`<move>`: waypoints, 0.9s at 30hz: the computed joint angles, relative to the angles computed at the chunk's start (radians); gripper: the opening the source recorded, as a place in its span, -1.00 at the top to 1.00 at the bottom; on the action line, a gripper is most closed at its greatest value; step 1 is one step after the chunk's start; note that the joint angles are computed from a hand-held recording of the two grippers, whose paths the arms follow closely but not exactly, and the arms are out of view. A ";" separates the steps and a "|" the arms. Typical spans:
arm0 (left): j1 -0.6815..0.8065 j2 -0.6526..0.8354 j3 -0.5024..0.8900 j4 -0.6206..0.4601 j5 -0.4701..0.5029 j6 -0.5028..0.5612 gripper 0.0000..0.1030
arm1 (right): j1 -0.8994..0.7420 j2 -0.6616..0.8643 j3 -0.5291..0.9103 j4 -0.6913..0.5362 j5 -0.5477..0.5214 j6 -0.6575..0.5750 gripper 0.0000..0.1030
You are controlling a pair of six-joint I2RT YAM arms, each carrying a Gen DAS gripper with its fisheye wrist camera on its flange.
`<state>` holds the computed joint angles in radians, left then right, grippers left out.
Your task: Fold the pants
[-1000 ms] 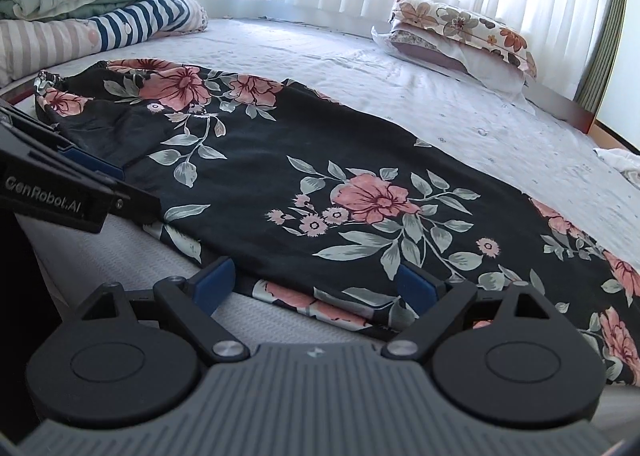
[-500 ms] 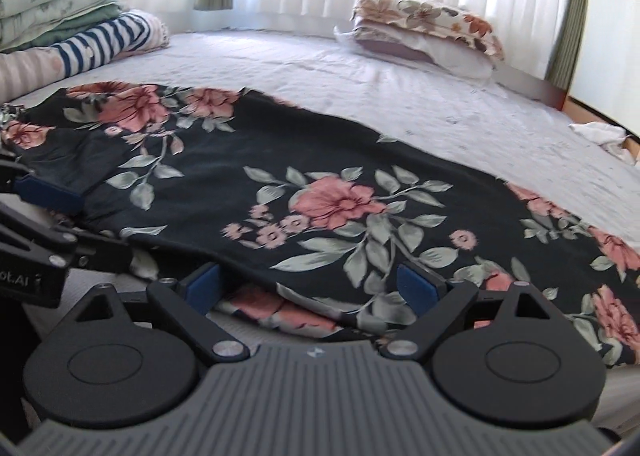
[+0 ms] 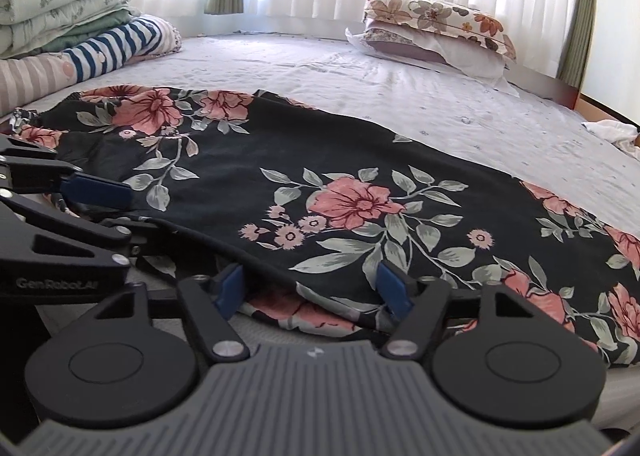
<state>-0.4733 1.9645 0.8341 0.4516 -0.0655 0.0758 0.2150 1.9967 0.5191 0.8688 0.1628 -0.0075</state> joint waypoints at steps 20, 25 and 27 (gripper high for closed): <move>-0.009 -0.111 -0.095 -0.008 0.029 -0.048 0.97 | -0.028 -0.100 -0.064 -0.033 -0.128 0.033 0.89; -0.002 -0.103 -0.085 -0.040 0.030 -0.046 0.85 | -0.024 -0.102 -0.055 -0.057 -0.119 0.012 0.88; 0.010 -0.113 -0.081 -0.057 0.052 -0.055 0.70 | -0.025 -0.103 -0.047 -0.072 -0.118 0.007 0.80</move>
